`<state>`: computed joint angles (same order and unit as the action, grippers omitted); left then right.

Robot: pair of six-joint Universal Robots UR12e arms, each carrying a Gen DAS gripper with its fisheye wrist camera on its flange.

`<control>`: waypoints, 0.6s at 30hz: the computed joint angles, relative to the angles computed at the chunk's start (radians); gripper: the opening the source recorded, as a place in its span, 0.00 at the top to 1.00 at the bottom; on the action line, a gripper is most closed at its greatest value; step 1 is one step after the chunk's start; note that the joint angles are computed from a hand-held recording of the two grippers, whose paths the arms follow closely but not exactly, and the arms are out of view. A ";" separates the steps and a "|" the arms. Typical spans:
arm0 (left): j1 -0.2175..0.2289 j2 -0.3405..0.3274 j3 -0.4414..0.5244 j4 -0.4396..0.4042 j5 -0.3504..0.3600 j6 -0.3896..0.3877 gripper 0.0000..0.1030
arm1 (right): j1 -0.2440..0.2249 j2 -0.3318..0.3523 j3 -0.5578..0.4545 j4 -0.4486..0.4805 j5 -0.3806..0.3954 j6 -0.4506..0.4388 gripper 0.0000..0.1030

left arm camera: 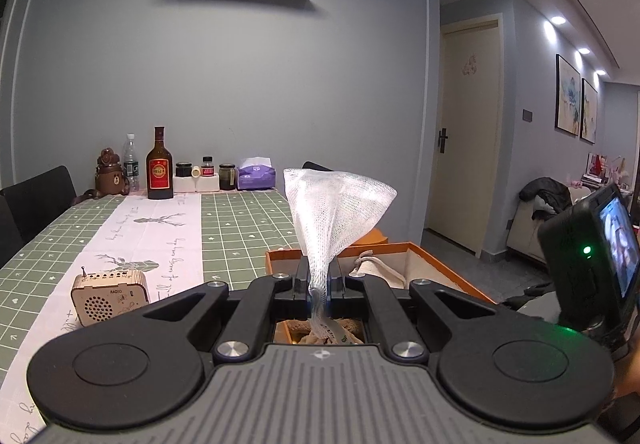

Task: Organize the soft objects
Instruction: 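Open the right tool to drop the snack packet into the box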

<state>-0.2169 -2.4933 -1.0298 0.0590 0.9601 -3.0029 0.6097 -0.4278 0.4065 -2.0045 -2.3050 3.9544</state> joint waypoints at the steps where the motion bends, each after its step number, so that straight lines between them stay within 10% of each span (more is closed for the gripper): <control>1: 0.000 0.000 0.000 -0.002 0.000 -0.001 0.94 | 0.000 -0.008 0.010 -0.006 0.007 -0.009 0.37; 7: -0.002 0.002 0.000 -0.031 0.009 0.012 0.94 | -0.010 -0.056 0.070 -0.052 0.065 -0.119 0.92; 18: -0.010 -0.004 0.007 -0.070 0.011 0.056 0.94 | -0.056 0.019 -0.101 0.192 0.290 -0.245 0.93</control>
<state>-0.2270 -2.4970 -1.0231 -0.0113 0.9709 -2.9468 0.5538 -0.4085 0.3050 -1.8127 -2.0149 3.7091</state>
